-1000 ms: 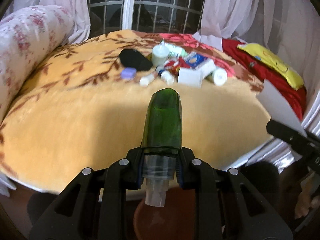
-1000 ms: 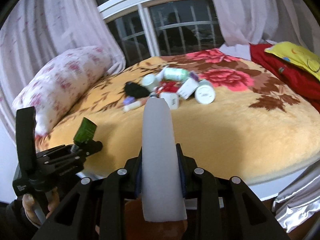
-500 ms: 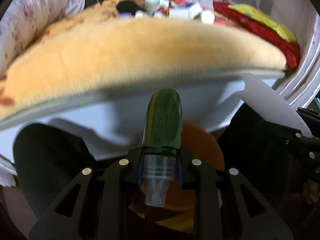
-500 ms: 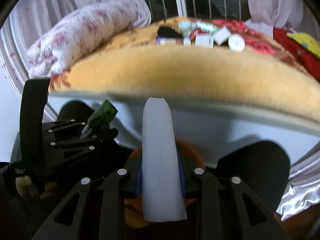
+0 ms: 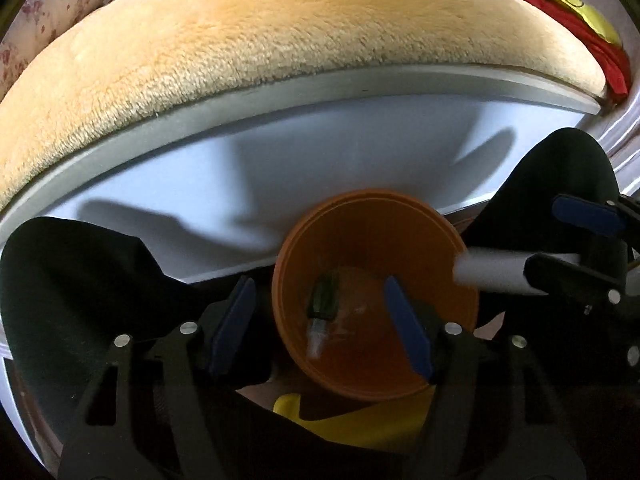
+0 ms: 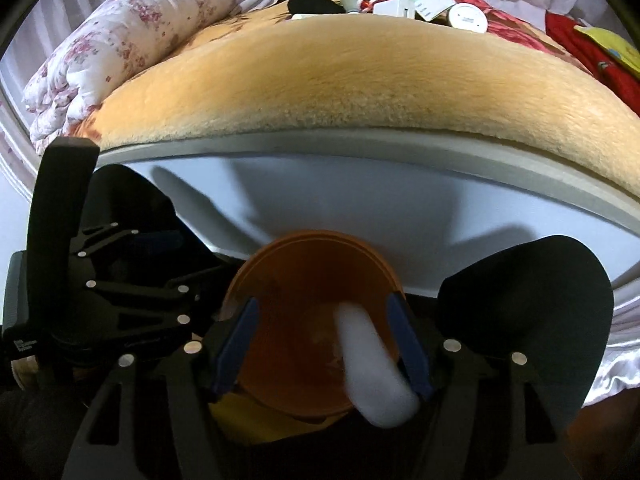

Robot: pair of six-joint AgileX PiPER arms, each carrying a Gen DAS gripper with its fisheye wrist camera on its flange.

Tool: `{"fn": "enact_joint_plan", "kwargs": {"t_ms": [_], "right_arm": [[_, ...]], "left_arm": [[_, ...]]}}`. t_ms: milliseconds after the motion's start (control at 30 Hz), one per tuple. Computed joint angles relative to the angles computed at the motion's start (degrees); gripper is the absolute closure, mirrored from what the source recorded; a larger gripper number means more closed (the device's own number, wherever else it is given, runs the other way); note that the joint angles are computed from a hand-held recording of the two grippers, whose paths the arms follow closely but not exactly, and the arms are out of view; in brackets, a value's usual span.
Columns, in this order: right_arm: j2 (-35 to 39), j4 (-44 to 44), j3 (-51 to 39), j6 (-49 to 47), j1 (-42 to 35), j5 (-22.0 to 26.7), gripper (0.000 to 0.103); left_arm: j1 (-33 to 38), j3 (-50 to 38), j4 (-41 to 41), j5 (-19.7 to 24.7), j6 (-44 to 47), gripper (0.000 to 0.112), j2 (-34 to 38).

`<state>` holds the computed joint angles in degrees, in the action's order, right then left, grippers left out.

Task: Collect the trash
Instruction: 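Lower both held items into the orange bucket and open both grippers, then grasp the white charger plug with the right gripper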

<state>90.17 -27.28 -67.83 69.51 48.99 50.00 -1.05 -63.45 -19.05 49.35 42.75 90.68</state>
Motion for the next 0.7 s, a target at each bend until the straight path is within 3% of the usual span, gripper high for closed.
{"fn": "enact_joint_plan", "kwargs": {"t_ms": [233,400,467,600,700], "right_arm": [[-2.0,-4.2,0.0,4.2,1.9,1.9,0.037],[-4.3,-8.7,-3.8,2.3,1.0,4.7,0.037],[-4.2,-9.4,-6.9,-0.9,-1.9,4.5,0.037],[-0.8,-8.8,-15.3,-11.1,-9.8,3.8,0.037],[4.9,-0.6,-24.6,-22.9,-18.9,1.3,0.037]], "left_arm": [[1.4,0.3,-1.9,0.4,1.1,0.046,-1.0],[5.1,-0.1,-10.1,2.1,8.8,0.043,-5.2],[6.5,-0.4,-13.8,1.9,12.1,0.037,-7.3],[6.3,-2.4,-15.6,0.4,12.8,0.036,-8.2],[6.3,-4.8,-16.5,0.1,12.1,0.036,-5.8]]}}
